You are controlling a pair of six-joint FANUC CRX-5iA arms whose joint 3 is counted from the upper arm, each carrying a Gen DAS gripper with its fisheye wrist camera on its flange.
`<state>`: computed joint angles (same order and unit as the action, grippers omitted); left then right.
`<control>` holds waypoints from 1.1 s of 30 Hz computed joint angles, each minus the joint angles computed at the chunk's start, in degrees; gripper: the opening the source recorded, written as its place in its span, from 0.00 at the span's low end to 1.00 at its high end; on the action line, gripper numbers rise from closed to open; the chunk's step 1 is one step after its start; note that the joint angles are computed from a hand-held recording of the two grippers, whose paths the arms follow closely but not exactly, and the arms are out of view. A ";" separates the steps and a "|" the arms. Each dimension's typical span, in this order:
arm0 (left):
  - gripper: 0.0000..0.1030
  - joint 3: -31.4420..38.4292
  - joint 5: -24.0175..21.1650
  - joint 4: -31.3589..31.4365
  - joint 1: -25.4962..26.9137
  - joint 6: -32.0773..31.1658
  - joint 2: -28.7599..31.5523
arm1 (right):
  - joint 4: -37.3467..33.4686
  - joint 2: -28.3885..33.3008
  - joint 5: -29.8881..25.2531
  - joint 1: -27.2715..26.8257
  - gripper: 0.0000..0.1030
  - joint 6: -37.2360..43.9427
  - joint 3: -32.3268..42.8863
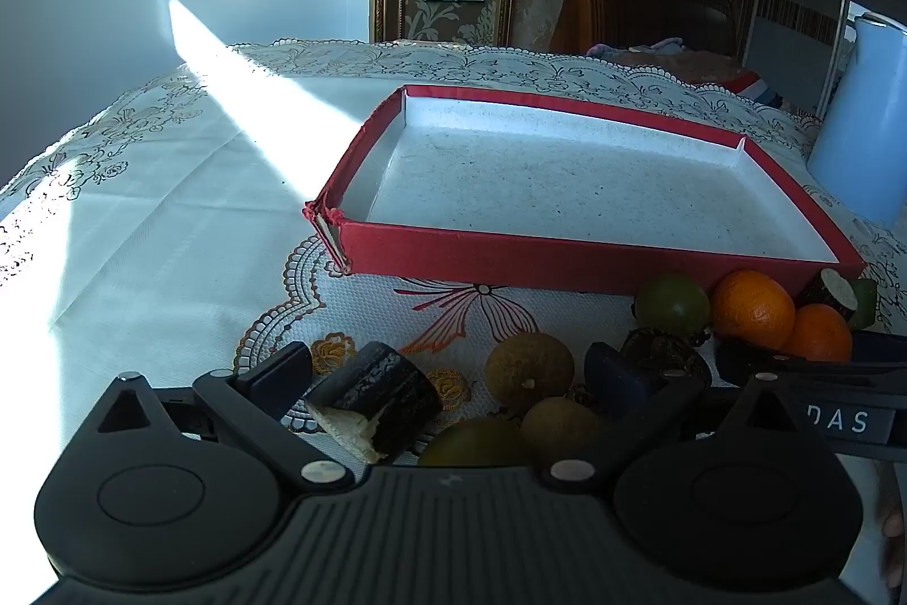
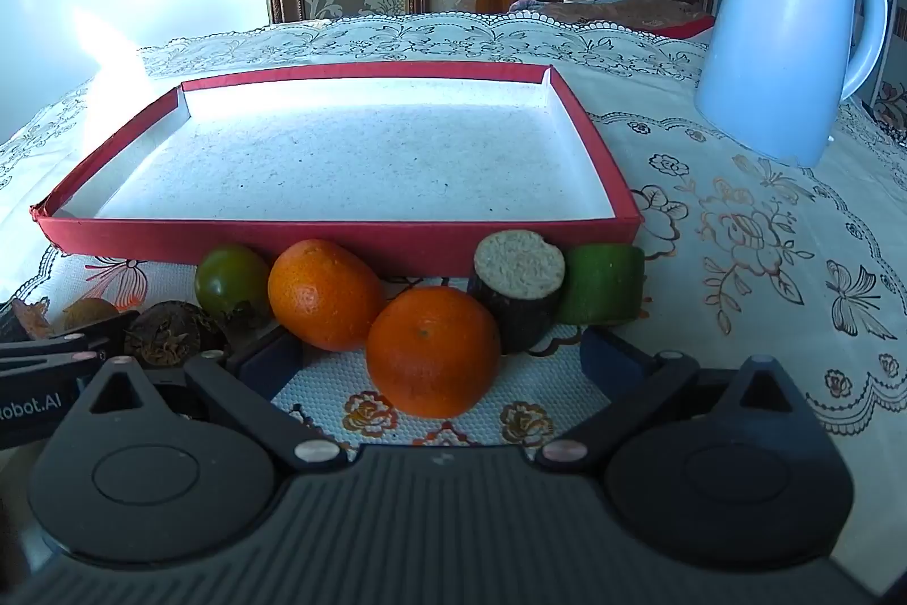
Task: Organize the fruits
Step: 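Move the left tool toward the dark cylindrical piece while the right tool hovers near the oranges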
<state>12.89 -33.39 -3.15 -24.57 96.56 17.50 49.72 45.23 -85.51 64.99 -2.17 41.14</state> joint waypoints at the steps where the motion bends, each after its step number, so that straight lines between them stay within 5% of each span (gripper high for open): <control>1: 1.00 0.09 -0.08 -0.13 -0.05 0.10 0.03 | -0.62 0.12 -0.42 0.00 1.00 0.37 0.68; 4: 1.00 1.28 -1.23 -1.96 -0.63 1.31 0.45 | -1.73 -1.02 0.06 0.14 1.00 0.03 -0.12; 8: 1.00 3.72 -3.60 -5.66 -1.92 3.35 1.36 | -0.26 -6.96 6.21 0.85 1.00 -6.26 -9.98; 14: 1.00 -0.32 0.49 -1.26 -0.35 1.26 -0.56 | 4.36 -7.12 3.76 2.82 1.00 -7.85 -13.14; 23: 1.00 -7.25 10.21 -0.30 0.84 4.95 -4.44 | 14.51 -13.81 11.81 4.00 1.00 -15.31 -26.06; 26: 1.00 -9.67 13.70 1.05 0.94 3.73 -5.61 | 16.76 -13.73 10.28 4.43 1.00 -17.59 -26.95; 33: 1.00 -8.74 12.82 1.24 0.84 3.00 -5.00 | 16.07 -14.13 10.82 4.21 1.00 -18.98 -27.38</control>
